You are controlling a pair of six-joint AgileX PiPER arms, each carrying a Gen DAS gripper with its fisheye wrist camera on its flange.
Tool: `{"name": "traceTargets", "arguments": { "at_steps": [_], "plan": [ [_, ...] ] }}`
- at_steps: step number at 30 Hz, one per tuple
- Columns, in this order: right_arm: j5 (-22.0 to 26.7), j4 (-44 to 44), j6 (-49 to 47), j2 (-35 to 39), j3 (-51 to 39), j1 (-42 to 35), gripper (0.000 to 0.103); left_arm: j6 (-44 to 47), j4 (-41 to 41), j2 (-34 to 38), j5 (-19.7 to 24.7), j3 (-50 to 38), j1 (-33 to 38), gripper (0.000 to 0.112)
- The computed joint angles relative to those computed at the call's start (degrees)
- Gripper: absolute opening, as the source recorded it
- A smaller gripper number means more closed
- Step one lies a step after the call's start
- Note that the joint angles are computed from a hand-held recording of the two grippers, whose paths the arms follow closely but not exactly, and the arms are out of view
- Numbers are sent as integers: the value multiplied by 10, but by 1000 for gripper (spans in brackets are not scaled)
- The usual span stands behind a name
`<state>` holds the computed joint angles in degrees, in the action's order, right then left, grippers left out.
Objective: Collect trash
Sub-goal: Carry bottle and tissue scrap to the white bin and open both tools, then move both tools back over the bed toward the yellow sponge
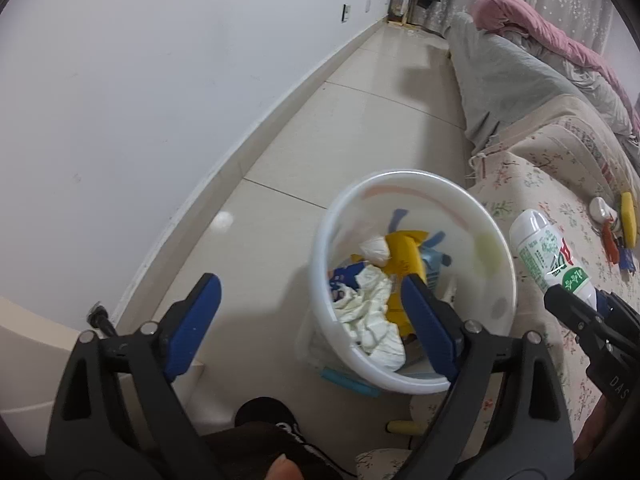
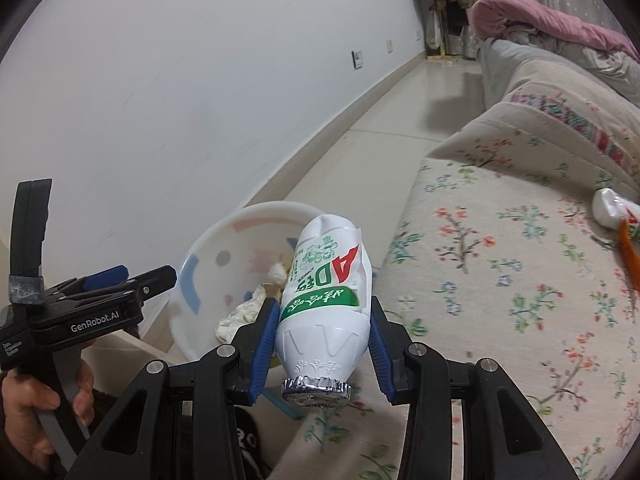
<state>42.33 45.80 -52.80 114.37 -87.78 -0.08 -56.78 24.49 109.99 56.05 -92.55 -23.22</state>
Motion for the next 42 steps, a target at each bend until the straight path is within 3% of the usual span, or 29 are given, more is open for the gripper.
{"name": "traceTargets", "arguments": {
  "at_steps": [19, 24, 42],
  "plan": [
    [-9, -41, 27, 26, -24, 38, 44, -8, -17, -4, -6, 5, 18, 94],
    [-3, -21, 19, 25, -23, 26, 67, -3, -18, -1, -6, 2, 17, 94],
    [-26, 17, 5, -25, 13, -41, 75, 15, -32, 22, -6, -40, -3, 94]
  ]
}}
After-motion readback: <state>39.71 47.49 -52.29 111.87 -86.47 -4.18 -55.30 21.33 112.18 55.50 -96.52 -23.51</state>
